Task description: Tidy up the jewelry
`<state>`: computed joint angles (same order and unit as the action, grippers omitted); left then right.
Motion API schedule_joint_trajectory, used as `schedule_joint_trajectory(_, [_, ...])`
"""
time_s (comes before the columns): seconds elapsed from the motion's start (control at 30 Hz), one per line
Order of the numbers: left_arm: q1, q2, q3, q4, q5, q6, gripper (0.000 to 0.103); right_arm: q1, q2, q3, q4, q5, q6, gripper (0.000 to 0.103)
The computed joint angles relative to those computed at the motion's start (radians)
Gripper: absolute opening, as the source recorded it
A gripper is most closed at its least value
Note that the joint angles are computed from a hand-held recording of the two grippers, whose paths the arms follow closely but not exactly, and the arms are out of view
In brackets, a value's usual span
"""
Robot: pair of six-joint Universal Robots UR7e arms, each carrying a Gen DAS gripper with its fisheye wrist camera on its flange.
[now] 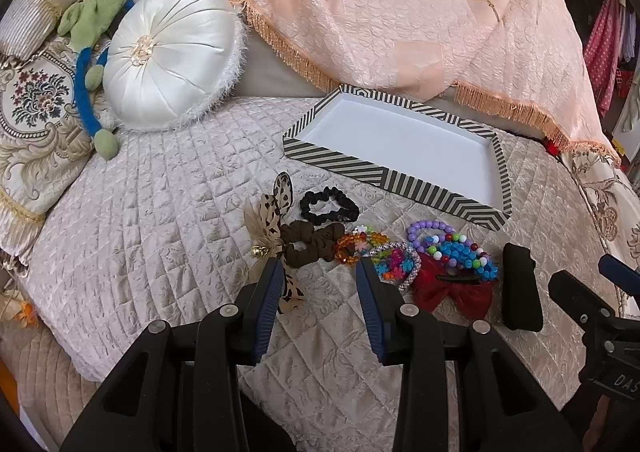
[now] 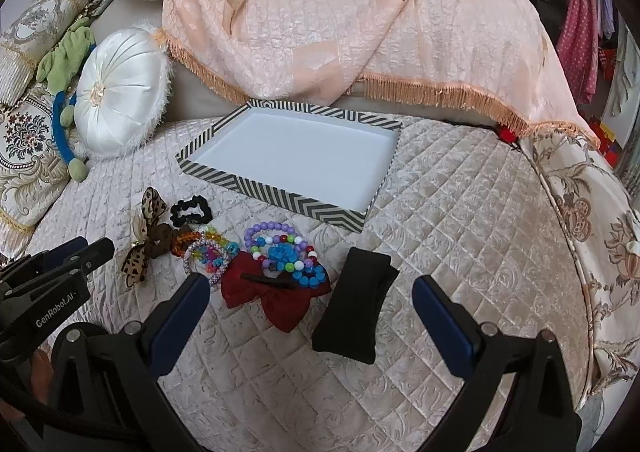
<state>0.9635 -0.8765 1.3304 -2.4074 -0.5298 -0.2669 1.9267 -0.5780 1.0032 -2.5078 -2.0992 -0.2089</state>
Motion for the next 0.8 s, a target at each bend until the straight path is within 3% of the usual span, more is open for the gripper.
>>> schedule_joint_trajectory(0.53, [0.011,0.007,-0.007,0.030,-0.003,-0.001,0.028,-0.012,0.002,0.005,0.016,0.013,0.000,0.103])
schedule_joint_trajectory(0.8, [0.021,0.013,-0.027,0.108,0.001,-0.048,0.028,-0.022,0.000,0.002,0.023,0.022,0.016,0.103])
